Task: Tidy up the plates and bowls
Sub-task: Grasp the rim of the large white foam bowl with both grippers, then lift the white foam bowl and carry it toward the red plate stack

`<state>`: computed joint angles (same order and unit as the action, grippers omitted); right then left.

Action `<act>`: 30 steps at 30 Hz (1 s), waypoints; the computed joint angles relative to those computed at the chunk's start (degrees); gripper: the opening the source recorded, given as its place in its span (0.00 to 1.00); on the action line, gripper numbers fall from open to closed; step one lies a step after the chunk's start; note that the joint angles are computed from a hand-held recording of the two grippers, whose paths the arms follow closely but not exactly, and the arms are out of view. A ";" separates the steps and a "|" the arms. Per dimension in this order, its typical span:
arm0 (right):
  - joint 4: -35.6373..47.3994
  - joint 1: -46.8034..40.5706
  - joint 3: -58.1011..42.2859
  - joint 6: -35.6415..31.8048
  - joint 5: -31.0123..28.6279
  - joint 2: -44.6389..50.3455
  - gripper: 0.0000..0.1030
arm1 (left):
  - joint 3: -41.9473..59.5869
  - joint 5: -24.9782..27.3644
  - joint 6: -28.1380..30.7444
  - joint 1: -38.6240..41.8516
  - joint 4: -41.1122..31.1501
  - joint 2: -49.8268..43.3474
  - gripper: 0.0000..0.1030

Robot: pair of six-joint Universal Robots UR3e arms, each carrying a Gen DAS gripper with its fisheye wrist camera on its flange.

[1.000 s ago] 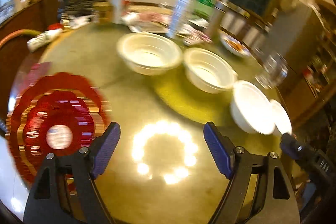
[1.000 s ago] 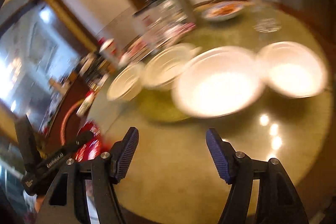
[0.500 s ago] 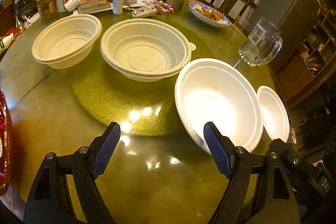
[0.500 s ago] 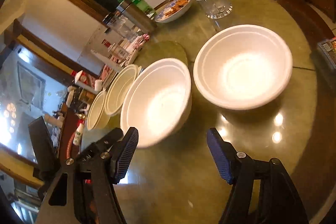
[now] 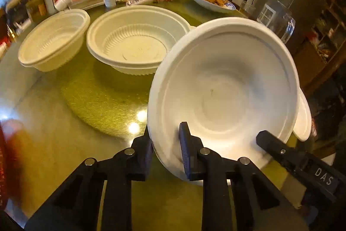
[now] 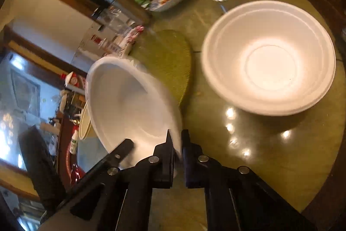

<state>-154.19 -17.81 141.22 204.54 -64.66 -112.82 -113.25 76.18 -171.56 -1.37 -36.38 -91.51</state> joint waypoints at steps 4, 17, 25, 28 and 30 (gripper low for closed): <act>-1.69 5.40 -0.93 2.23 -4.46 -0.50 0.06 | -4.57 -0.33 2.11 1.95 1.12 5.17 0.19; -1.57 16.55 -1.75 6.73 -12.00 -2.44 0.06 | -14.17 -3.08 8.71 9.53 -1.44 18.70 0.19; -2.66 23.27 -2.82 9.36 -16.63 -1.07 0.07 | -18.59 -5.71 12.83 15.18 -5.23 26.38 0.19; -3.49 25.87 -3.68 10.46 -18.42 0.44 0.07 | -20.01 -6.84 14.52 17.61 -6.87 28.99 0.19; -3.94 27.13 -4.18 10.97 -19.09 1.38 0.07 | -20.70 -7.64 15.71 19.33 -8.41 30.86 0.19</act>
<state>-158.13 9.32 137.04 215.52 -83.75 -111.45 -133.94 68.54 -155.85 17.96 -44.79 -60.65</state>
